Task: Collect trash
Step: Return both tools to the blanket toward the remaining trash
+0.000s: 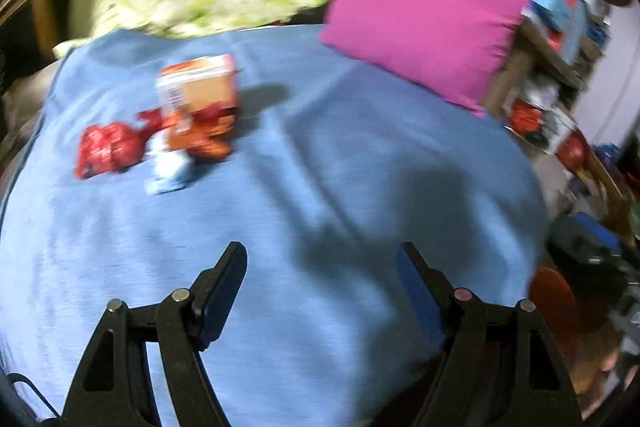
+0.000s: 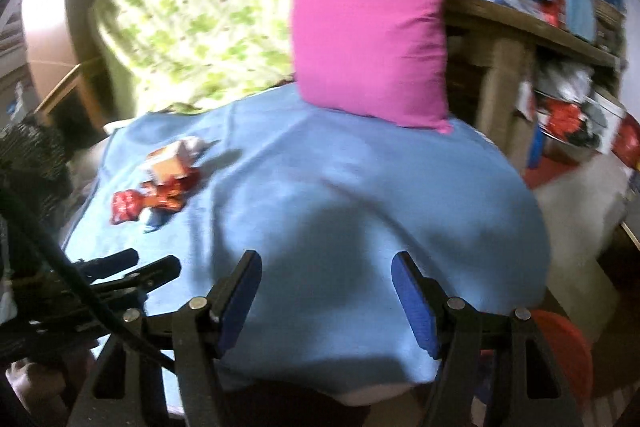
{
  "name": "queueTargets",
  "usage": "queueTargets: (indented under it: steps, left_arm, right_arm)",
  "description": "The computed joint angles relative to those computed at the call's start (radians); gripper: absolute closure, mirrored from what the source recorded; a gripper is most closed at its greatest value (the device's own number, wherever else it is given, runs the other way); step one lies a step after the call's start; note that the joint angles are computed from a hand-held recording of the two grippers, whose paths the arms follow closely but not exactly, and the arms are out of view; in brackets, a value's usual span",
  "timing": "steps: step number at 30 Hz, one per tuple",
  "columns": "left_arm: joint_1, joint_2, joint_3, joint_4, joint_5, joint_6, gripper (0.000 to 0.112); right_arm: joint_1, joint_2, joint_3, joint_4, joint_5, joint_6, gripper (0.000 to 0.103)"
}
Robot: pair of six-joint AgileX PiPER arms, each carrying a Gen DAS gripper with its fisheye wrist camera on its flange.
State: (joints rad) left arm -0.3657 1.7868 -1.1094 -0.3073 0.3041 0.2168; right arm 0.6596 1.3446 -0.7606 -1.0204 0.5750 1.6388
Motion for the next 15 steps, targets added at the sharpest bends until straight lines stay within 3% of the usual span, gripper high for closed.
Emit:
queueTargets:
  steps: [7, 15]
  left_arm:
    - [0.168, 0.099, -0.080, 0.008, 0.018, -0.010, 0.035]
    - [0.222, 0.295, -0.354, 0.066, 0.137, -0.096, 0.035]
  right_arm:
    - [0.034, 0.137, -0.150, -0.014, -0.066, -0.013, 0.032]
    - [0.059, 0.275, -0.261, -0.022, -0.158, 0.007, 0.032]
